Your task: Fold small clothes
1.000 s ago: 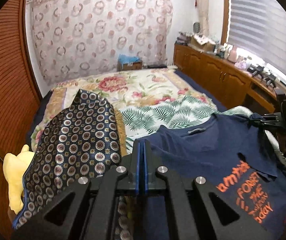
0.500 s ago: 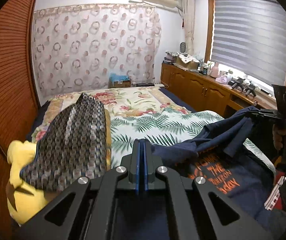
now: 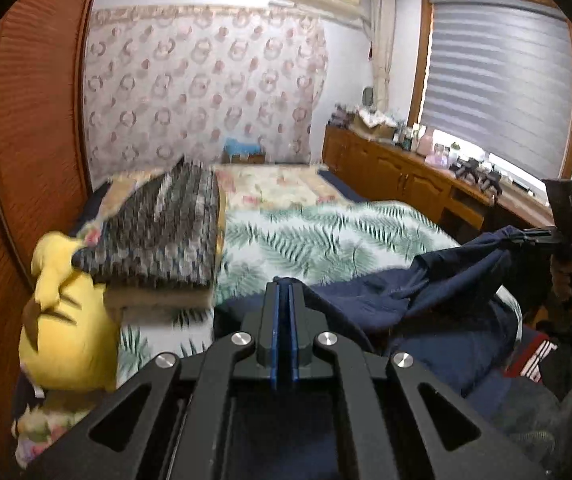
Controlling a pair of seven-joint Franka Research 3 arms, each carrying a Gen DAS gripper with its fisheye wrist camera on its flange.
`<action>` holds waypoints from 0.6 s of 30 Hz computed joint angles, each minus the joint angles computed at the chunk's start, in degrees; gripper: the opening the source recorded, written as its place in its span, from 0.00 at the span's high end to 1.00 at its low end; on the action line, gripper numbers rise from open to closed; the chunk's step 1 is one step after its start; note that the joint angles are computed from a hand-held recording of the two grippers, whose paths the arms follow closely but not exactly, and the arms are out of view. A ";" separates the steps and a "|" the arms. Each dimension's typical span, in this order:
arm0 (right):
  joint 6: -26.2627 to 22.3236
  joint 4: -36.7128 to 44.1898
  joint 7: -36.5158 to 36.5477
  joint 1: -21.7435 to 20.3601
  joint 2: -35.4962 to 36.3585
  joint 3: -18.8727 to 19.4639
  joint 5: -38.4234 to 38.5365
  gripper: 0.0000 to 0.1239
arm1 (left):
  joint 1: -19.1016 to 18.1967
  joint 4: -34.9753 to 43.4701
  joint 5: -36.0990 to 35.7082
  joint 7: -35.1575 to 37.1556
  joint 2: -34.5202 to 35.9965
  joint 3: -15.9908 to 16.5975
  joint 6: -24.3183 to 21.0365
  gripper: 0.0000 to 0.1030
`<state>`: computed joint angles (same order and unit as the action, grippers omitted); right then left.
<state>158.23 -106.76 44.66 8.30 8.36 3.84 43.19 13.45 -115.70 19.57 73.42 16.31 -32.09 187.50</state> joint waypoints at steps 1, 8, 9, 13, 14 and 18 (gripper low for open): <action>-2.02 -1.18 1.13 -0.06 -0.85 -0.24 -0.63 0.96 | -0.83 -0.64 -0.13 -0.36 -0.36 1.04 -0.29 0.95; -1.90 -8.12 11.63 1.94 -2.27 -2.01 -13.75 0.93 | -7.82 1.11 -1.86 -0.10 0.78 8.79 -3.37 0.76; -1.22 -8.48 12.67 2.06 -2.11 -2.11 -15.07 0.91 | -8.44 1.92 -2.23 0.46 1.38 9.33 -3.54 0.73; 1.77 -8.72 15.18 2.10 -1.83 -2.35 -18.78 0.73 | -8.54 6.64 -4.34 3.31 5.28 9.13 -6.01 0.66; 2.62 -8.65 16.56 2.31 -1.77 -2.55 -20.43 0.62 | -8.33 7.81 -4.96 4.26 6.33 8.84 -6.63 0.65; 3.84 -6.37 17.37 1.60 0.18 -2.52 -21.74 0.53 | -9.04 15.29 -7.32 8.69 12.26 8.59 -11.59 0.61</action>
